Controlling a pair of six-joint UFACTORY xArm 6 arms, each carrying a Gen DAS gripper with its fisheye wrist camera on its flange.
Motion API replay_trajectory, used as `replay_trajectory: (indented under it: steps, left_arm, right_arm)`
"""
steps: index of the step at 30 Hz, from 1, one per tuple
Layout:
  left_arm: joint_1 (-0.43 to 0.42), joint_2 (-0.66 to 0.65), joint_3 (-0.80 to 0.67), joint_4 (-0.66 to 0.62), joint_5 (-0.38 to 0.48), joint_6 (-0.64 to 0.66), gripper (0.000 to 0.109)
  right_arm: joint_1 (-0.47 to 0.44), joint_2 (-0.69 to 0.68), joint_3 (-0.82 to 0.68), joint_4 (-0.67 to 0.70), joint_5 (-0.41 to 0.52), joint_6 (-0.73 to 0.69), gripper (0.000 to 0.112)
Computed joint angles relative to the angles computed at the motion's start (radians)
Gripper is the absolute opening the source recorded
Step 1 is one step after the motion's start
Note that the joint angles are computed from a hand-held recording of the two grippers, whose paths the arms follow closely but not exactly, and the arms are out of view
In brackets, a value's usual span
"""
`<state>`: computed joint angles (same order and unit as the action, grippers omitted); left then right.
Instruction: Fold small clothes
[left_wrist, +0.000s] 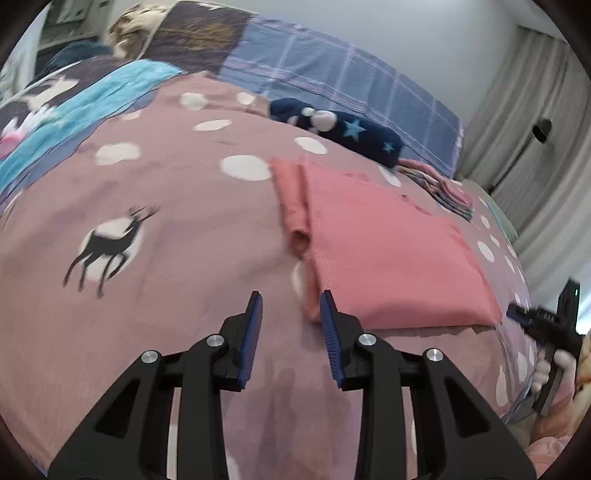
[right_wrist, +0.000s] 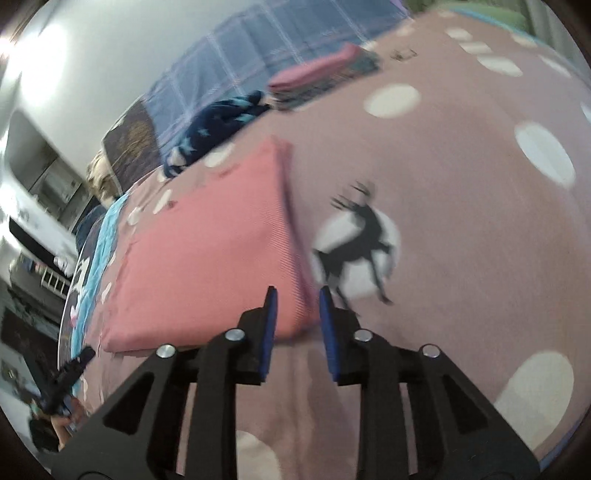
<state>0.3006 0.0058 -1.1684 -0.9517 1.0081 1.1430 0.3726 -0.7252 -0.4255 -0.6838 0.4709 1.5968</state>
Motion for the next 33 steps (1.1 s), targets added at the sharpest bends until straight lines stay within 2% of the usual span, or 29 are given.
replay_trajectory:
  steps: [4, 5, 7, 8, 11, 13, 14, 18, 20, 21, 25, 27, 31, 33]
  left_arm:
    - [-0.033, 0.026, -0.001, 0.012, 0.008, 0.022, 0.031]
    - [-0.04, 0.034, 0.001, 0.012, -0.001, 0.039, 0.018]
    - [-0.049, 0.051, -0.006, 0.028, -0.003, 0.048, 0.0]
    - [-0.059, 0.052, -0.004, 0.034, -0.026, 0.044, 0.0]
    - [-0.048, 0.048, -0.01, 0.004, -0.025, 0.066, 0.0]
    - [-0.047, 0.037, -0.002, -0.007, -0.082, 0.078, 0.0]
    - [-0.037, 0.044, -0.013, -0.007, -0.075, 0.074, 0.0]
    - [0.017, 0.066, -0.046, -0.012, 0.031, 0.094, 0.002]
    - [0.024, 0.056, -0.031, -0.013, 0.062, 0.136, 0.016]
    - [0.019, 0.052, -0.022, -0.013, 0.063, 0.15, 0.018]
    - [-0.013, 0.069, -0.017, -0.009, 0.064, 0.172, 0.02]
    - [-0.02, 0.094, -0.039, -0.022, 0.1, 0.149, 0.02]
    - [0.008, 0.095, -0.063, -0.092, 0.246, 0.202, 0.021]
    - [0.034, 0.093, -0.073, -0.129, 0.313, 0.224, 0.028]
  right_arm:
    - [0.001, 0.074, -0.054, 0.016, -0.035, -0.05, 0.032]
    - [0.005, 0.092, -0.067, 0.017, -0.038, -0.055, 0.032]
    - [0.008, 0.135, -0.099, 0.034, -0.047, -0.084, 0.036]
    - [0.012, 0.151, -0.112, 0.041, -0.044, -0.098, 0.036]
    - [0.035, 0.191, -0.159, 0.043, -0.003, -0.152, 0.036]
    - [0.051, 0.213, -0.185, 0.04, 0.014, -0.188, 0.038]
    - [0.059, 0.23, -0.201, 0.043, 0.012, -0.212, 0.038]
    - [0.091, 0.307, -0.262, 0.063, -0.008, -0.312, 0.04]
    - [0.108, 0.36, -0.309, 0.08, -0.011, -0.373, 0.043]
    - [0.117, 0.393, -0.34, 0.092, -0.014, -0.405, 0.044]
    - [0.133, 0.493, -0.441, 0.149, -0.044, -0.504, 0.045]
    - [0.14, 0.544, -0.5, 0.17, -0.043, -0.562, 0.046]
    - [0.145, 0.651, -0.635, 0.227, -0.022, -0.692, 0.049]
    - [0.143, 0.712, -0.71, 0.282, -0.015, -0.773, 0.049]
